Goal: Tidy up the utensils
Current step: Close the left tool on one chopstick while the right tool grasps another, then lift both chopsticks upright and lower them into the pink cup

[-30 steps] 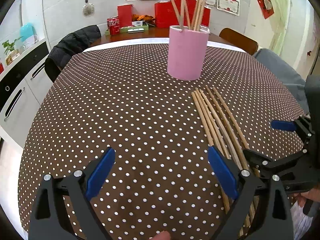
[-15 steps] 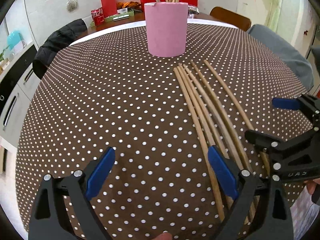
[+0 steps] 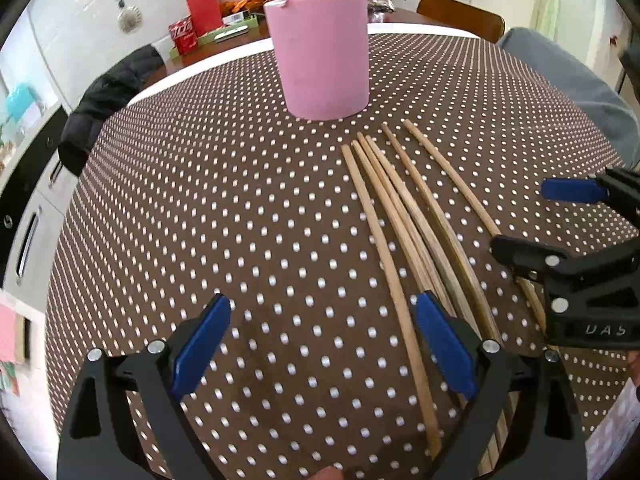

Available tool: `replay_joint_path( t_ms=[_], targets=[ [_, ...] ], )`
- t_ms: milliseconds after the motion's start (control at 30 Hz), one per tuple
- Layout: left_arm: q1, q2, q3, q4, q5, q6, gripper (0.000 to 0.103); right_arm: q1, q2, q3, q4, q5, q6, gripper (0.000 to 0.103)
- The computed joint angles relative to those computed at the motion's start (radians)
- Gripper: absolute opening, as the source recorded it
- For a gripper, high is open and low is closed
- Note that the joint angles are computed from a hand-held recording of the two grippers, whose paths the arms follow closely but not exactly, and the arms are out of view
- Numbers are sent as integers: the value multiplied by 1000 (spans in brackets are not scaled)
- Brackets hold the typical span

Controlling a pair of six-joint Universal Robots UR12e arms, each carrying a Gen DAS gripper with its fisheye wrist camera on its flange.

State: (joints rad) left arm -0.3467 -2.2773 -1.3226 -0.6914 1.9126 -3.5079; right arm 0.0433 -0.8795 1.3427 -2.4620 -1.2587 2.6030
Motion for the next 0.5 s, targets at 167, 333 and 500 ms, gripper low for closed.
replay_joint_path(
  t_ms=[167,333,500],
  targets=[
    [28,-44,92,-31,-88,17,79,20,22,-38,2,-8,18,62],
    [41,-54,117,-1,-152,49,7,28,25,-42,-11,7,-13,10],
    [55,-35,73,65,-196,29,5,-1,21,-35,7,90,10,6]
  ],
)
